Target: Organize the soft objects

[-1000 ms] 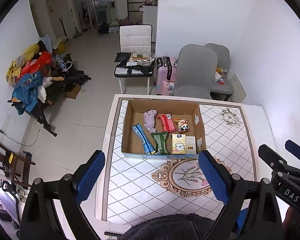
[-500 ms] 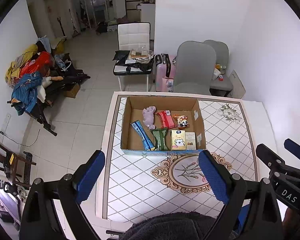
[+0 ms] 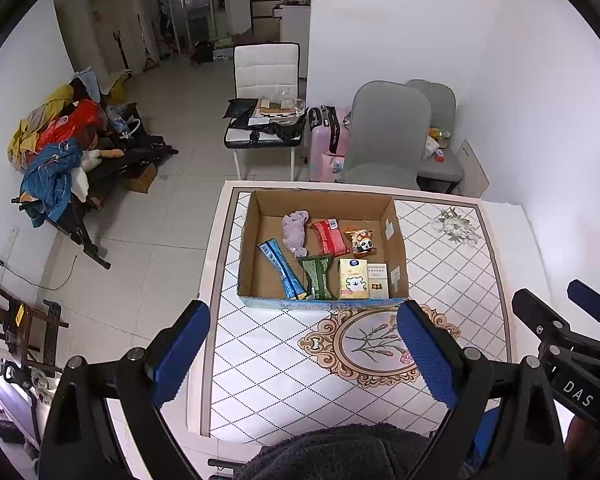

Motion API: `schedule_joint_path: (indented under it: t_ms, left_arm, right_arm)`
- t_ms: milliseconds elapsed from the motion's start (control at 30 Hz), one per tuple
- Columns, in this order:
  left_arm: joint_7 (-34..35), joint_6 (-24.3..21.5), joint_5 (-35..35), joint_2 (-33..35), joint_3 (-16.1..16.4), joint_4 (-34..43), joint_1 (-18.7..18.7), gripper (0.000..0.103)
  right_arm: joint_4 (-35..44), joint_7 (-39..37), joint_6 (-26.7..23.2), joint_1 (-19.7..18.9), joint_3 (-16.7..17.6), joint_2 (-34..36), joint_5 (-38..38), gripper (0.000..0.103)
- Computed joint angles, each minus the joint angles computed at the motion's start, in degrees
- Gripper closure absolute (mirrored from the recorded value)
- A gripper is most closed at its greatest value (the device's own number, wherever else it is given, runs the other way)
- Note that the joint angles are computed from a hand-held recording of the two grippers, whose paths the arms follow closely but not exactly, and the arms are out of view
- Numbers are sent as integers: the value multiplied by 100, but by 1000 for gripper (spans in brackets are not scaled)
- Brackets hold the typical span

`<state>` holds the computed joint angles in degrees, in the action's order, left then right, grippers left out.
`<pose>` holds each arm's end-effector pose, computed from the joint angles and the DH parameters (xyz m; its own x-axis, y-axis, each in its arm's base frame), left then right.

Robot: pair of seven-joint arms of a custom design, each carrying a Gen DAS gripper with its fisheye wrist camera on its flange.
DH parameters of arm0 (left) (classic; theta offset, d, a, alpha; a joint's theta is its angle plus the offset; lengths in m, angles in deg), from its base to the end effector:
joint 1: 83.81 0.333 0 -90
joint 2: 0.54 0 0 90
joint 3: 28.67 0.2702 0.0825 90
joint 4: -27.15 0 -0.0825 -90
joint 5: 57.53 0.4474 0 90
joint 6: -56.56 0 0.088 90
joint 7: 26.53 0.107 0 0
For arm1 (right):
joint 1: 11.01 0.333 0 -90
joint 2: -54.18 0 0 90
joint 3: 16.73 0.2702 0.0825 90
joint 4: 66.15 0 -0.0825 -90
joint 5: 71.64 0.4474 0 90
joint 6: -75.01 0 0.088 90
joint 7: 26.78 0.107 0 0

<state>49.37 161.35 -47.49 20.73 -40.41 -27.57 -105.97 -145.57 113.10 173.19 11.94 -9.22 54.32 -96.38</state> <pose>0.6211 -0.3562 0.6961 -0.3146 -0.9489 0.0256 -0.8288 0.2614 -0.4948 0.5579 0.2826 0.7003 -0.3486 -0.9368 0.0307 -0.8104 0.2848 -0.5120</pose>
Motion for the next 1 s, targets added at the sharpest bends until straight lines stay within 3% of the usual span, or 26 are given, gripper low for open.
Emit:
schedule_joint_path:
  t_ms: [1000]
  left_arm:
    - [21, -78, 134, 218, 69, 315, -89, 7]
  right_arm:
    - [271, -13, -28, 24, -67, 168, -6, 12]
